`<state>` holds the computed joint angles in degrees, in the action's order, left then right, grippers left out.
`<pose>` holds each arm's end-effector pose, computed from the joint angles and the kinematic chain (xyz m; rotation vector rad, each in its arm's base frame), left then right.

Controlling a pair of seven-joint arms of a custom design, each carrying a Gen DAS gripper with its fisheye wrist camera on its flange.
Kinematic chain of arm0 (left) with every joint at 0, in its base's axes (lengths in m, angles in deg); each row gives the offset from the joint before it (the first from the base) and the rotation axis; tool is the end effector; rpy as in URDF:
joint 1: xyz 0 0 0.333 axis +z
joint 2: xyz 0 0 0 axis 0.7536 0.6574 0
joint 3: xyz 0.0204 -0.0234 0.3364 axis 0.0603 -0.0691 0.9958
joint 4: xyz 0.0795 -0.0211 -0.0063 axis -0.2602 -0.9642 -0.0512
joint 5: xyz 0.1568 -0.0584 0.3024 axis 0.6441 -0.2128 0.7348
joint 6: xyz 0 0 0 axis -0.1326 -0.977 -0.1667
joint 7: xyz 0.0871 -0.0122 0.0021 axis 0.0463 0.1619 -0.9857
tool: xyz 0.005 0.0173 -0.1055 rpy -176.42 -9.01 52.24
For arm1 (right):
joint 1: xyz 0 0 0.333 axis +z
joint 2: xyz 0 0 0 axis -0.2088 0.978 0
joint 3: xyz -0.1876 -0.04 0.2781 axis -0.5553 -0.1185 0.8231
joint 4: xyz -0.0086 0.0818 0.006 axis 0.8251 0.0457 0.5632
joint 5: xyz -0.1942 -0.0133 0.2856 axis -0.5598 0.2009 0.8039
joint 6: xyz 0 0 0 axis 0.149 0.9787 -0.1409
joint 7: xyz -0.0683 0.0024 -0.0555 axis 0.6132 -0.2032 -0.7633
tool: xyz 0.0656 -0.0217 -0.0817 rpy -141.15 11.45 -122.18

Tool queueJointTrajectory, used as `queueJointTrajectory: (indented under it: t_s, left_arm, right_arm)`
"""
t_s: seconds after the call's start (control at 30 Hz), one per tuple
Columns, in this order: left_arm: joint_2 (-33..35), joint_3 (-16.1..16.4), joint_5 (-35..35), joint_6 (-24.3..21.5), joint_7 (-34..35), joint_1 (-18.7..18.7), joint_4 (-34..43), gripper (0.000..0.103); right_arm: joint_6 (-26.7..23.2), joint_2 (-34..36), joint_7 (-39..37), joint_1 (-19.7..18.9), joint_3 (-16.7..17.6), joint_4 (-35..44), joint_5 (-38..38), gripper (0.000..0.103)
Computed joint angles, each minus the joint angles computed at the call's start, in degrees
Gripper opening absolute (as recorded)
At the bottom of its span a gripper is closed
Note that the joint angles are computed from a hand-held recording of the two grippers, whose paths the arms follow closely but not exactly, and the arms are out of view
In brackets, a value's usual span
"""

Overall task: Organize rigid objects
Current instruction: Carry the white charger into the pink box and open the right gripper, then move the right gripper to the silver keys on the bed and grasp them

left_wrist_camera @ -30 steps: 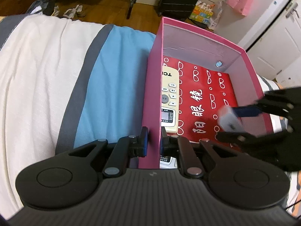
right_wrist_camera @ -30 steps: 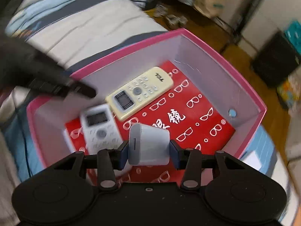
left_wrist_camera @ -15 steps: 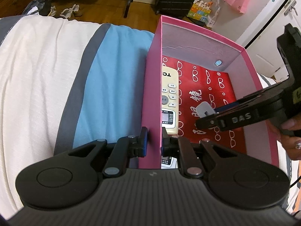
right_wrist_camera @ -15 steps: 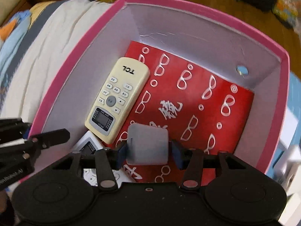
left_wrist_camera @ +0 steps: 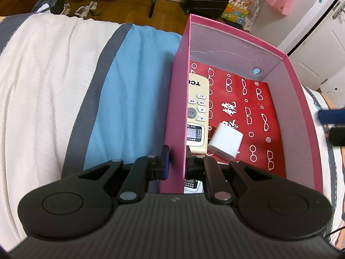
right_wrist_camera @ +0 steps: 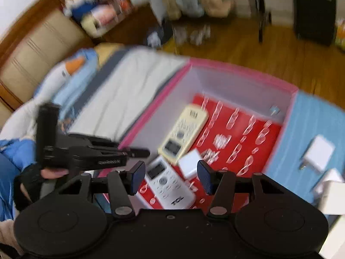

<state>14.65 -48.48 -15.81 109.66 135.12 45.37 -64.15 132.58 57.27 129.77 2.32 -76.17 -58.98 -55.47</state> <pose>0.6242 -0.1784 0.4711 -2.1235 1.9847 -0.8165 0.6363 0.2393 0.5894 -2.0709 1.2781 0.0304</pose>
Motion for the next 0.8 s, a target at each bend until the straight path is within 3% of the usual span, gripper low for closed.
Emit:
queueJointTrajectory:
  t_s: [0.07,0.13,0.27,0.47,0.6,0.8]
  left_arm:
    - [-0.1,0.5,1.1,0.0,-0.7,-0.6,-0.1,0.010]
    - [-0.4,1.6,3.7,-0.1,-2.3,-1.8,-0.2,0.010]
    - [-0.8,3.2,9.5,-0.7,-5.6,-3.8,-0.1,0.009]
    - [-1.3,1.3,6.3,-0.1,-4.3,-1.6,-0.9,0.008]
    - [-1.3,1.4,6.2,-0.6,-4.4,-1.8,-0.6,0.008]
    - [-1.4,1.5,6.4,-0.9,-4.7,-2.0,-0.5,0.008]
  right_arm:
    - [7.6,-4.7,-4.0,-0.7,-0.1,-8.1,1.9,0.065]
    - [10.1,-7.5,-5.8,-1.1,-1.0,-12.9,1.1,0.065]
    - [10.2,-9.3,0.3,-1.9,-3.5,-18.4,-0.8,0.065]
    - [8.9,-10.0,10.7,-3.8,-5.2,-25.5,-1.6,0.066]
    - [11.3,-9.5,13.7,-3.6,-4.9,-29.3,-2.2,0.066]
    - [18.0,-9.1,16.9,0.1,-5.1,-32.9,-13.0,0.067]
